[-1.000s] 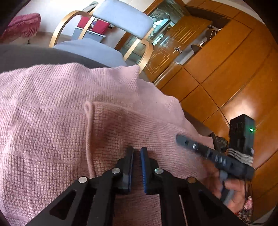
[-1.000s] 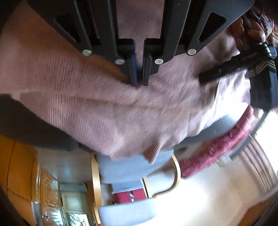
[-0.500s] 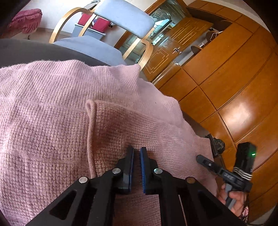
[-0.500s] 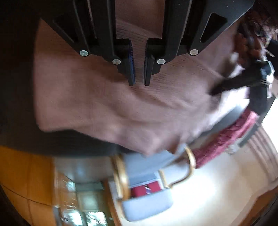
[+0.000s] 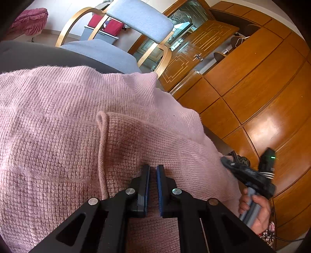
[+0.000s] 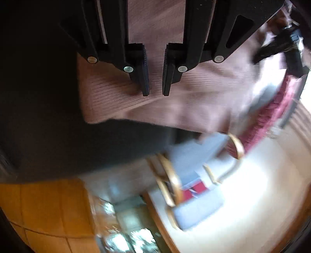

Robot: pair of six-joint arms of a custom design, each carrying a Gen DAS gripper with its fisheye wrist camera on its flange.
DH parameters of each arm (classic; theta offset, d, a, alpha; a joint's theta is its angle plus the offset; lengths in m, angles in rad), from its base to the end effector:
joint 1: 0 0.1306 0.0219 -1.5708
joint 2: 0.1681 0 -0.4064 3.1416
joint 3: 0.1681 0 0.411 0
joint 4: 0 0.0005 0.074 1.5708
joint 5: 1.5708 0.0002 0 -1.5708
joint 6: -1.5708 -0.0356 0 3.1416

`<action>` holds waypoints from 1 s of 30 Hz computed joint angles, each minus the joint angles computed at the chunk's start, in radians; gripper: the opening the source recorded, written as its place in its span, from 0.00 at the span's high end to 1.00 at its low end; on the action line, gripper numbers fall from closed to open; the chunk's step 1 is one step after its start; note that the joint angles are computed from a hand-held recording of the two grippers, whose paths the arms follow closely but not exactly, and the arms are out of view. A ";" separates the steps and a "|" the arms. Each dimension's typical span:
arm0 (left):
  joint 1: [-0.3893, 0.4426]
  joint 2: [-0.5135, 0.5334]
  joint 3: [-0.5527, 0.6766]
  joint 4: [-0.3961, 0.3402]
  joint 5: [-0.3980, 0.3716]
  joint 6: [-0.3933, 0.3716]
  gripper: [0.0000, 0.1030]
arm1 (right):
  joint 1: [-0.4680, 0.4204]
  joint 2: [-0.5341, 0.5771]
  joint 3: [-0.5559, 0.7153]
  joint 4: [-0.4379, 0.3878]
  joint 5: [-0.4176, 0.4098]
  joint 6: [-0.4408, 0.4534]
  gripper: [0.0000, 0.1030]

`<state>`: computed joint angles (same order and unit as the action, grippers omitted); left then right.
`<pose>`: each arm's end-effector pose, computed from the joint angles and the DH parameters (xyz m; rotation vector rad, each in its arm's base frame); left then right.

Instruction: Fold clothes

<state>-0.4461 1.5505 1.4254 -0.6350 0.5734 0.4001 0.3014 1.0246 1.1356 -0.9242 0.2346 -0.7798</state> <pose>0.5009 -0.2615 0.4096 0.3610 2.4070 -1.0746 0.3415 0.0970 0.4748 0.6685 2.2728 0.2456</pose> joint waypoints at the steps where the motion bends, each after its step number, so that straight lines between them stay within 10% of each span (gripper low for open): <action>1: 0.000 -0.001 -0.001 -0.001 -0.001 -0.002 0.94 | -0.013 -0.011 -0.013 0.011 0.008 -0.018 0.93; 7: 0.003 -0.001 -0.001 0.000 0.009 0.003 0.94 | -0.075 -0.108 -0.081 -0.041 0.146 -0.233 0.84; 19: 0.006 -0.009 -0.011 0.014 0.015 0.024 0.94 | 0.261 -0.113 -0.038 -0.028 0.072 -0.093 0.83; 30: 0.009 -0.008 -0.011 0.017 0.024 0.032 0.94 | 0.162 -0.293 -0.162 -0.103 0.127 -0.302 1.00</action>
